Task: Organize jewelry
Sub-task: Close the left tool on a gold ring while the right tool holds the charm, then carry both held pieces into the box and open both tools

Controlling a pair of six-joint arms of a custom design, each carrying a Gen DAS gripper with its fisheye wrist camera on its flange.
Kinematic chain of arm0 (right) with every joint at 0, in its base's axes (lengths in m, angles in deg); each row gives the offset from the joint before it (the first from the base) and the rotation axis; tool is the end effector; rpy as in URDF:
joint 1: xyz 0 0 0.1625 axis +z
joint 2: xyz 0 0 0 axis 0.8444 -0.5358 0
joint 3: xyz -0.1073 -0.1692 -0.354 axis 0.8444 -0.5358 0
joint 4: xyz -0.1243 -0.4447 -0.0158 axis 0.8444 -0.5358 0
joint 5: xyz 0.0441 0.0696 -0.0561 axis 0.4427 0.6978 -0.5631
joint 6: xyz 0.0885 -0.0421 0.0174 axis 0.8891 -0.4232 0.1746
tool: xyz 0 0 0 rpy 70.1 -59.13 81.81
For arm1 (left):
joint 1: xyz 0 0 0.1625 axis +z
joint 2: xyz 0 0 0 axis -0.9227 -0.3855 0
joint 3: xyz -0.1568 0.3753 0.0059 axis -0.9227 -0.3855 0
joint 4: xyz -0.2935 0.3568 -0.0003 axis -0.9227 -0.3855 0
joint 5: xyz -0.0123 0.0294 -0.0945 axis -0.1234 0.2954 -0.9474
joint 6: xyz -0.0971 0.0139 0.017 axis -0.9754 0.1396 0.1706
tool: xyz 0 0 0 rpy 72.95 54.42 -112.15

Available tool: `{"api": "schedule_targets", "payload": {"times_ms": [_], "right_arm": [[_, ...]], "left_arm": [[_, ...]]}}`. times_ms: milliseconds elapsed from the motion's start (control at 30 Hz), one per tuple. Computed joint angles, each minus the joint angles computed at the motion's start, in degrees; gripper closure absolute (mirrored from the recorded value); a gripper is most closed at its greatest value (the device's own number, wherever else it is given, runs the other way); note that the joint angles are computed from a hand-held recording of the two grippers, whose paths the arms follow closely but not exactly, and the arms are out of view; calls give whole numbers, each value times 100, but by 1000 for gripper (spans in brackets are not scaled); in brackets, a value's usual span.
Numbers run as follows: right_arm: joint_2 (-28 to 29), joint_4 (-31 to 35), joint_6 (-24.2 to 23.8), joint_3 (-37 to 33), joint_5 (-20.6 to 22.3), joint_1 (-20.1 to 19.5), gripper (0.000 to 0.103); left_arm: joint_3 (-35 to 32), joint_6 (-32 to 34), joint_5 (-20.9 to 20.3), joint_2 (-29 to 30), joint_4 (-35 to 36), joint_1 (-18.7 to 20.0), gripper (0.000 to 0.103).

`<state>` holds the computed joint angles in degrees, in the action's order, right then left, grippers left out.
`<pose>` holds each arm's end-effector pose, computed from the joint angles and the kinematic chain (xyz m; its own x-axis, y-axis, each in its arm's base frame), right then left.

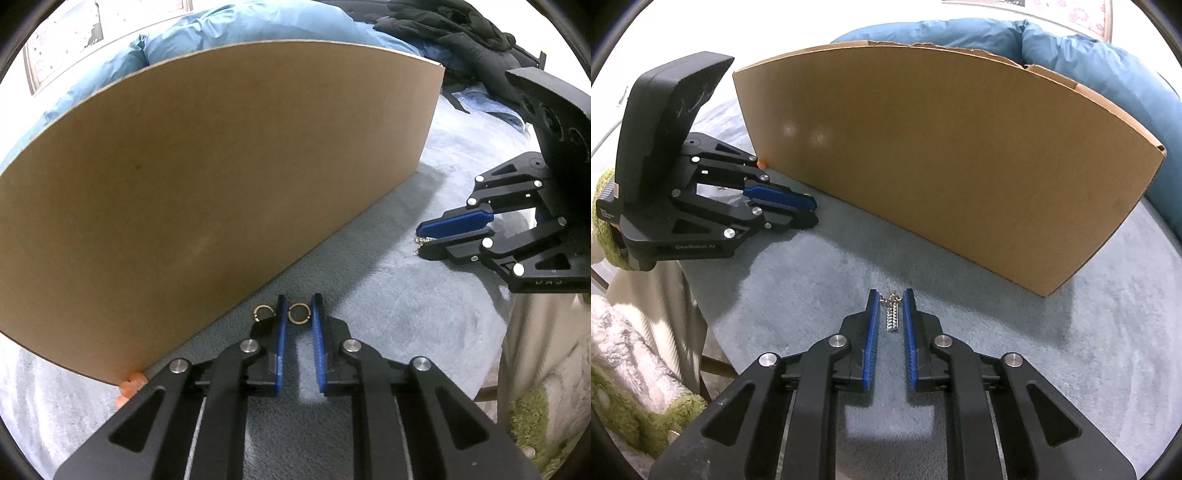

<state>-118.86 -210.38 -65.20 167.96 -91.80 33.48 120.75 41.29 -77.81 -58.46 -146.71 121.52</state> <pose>0.1208 -0.6106 0.0980 -0.4750 -0.8077 0.3491 -0.8475 0.5268 0.0657 -0.1434 -0.5456 0.0737 -0.6559 0.3118 -0.6875 0.5886 0.7814 -0.2071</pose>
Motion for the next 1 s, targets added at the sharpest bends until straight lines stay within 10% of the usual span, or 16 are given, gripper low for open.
{"api": "schedule_targets", "payload": {"times_ms": [1000], "right_arm": [[-975,-1049,-324,791,889,113,102]], "left_arm": [[473,144,861,-521,-620,-1062,92]]}}
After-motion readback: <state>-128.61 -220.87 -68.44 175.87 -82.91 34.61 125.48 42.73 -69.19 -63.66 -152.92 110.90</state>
